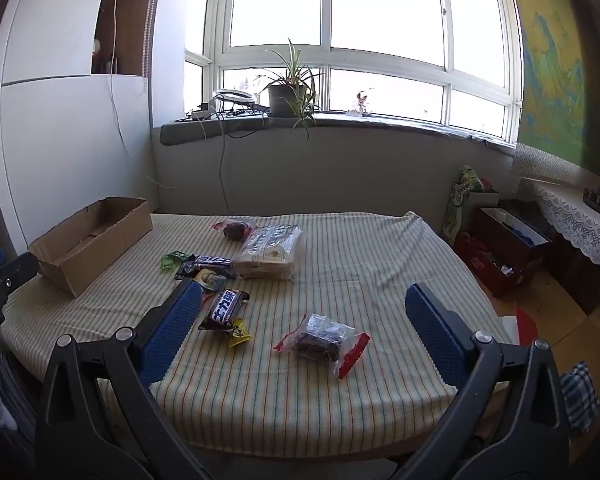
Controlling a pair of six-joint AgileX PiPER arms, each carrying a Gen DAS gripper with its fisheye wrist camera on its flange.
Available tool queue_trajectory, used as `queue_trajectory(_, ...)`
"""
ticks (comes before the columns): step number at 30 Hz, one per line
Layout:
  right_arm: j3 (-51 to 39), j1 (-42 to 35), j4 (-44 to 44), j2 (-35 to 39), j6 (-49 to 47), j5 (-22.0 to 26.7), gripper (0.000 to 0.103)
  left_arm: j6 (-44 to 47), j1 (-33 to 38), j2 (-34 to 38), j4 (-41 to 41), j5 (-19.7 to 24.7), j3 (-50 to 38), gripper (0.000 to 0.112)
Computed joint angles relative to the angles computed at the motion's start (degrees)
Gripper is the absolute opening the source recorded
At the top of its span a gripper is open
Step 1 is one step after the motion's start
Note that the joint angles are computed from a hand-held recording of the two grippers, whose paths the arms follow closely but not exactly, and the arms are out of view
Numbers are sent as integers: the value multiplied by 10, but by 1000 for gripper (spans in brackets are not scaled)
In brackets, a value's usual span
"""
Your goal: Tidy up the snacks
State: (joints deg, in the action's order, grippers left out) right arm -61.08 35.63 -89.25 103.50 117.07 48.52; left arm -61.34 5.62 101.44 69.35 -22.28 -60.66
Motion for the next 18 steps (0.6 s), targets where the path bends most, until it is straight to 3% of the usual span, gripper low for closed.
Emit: queue_trajectory(18, -2, 6, 6, -3, -8, 4, 103, 2, 0, -4, -3, -3, 4, 93)
